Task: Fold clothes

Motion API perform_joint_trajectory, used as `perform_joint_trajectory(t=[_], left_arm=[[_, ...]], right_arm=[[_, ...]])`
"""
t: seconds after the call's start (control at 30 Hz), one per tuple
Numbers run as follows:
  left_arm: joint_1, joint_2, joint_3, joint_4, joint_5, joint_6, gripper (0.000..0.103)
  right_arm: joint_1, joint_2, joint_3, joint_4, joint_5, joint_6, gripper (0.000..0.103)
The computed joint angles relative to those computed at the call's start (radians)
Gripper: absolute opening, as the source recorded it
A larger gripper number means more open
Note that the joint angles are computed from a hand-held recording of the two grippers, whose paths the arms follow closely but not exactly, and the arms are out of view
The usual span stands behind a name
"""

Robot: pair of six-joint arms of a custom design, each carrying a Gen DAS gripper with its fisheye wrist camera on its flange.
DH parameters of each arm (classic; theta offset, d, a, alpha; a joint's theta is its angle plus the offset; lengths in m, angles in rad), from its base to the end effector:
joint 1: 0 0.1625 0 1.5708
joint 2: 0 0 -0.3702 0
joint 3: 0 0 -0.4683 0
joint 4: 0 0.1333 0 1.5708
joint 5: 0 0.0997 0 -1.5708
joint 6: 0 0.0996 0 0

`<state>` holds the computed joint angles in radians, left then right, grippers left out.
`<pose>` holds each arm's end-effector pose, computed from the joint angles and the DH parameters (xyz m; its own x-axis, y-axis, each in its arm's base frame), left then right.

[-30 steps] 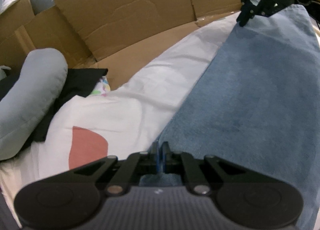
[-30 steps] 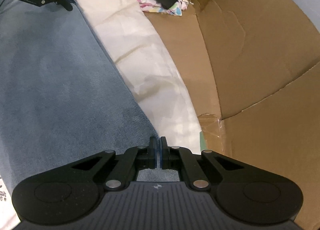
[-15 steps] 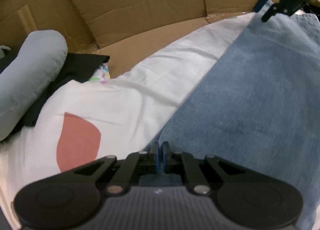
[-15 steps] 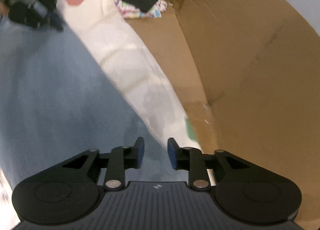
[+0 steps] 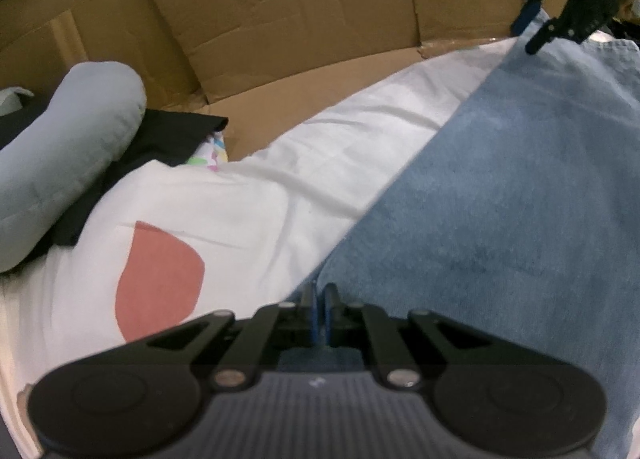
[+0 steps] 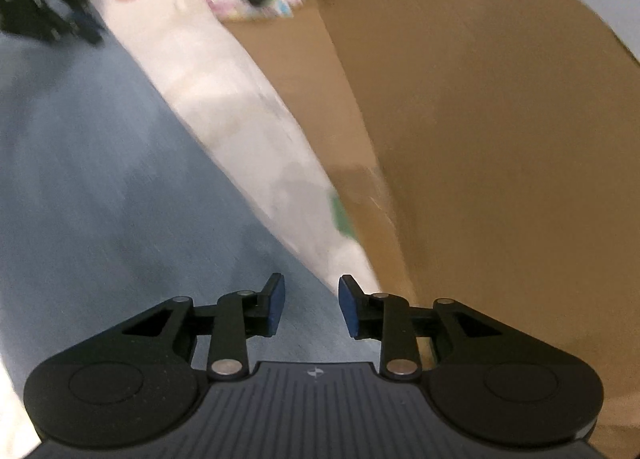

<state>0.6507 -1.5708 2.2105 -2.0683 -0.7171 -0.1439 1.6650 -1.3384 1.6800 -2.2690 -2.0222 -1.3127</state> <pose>-0.2439 -0.4475 0.1742 -0.4228 0.4956 -0.7587 0.7346 0.6777 0.0333 0.1507 -0.6399 0.3167 -0.1471 -0.8849 0.4419 -0.9025 0.3029 0.3061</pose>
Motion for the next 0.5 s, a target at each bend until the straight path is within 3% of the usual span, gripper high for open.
perform_joint_trajectory(t=[0.1,0.23,0.43,0.5], left_arm=[[0.003,0.002,0.002,-0.012,0.000,0.006,0.003],[0.015,0.008,0.009,-0.044,-0.007,0.019,0.004],[0.012,-0.013,0.020,-0.070,-0.006,-0.072,0.009],[0.000,-0.034,0.028,-0.073,0.001,-0.102,0.014]], right_arm=[[0.010,0.006,0.028,-0.017,0.007,0.003,0.035],[0.011,0.026,0.069,-0.113,-0.031,-0.027,0.022],[0.007,0.038,0.100,-0.239,-0.036,0.120,0.023],[0.011,0.049,0.119,-0.337,-0.063,0.188,0.023]])
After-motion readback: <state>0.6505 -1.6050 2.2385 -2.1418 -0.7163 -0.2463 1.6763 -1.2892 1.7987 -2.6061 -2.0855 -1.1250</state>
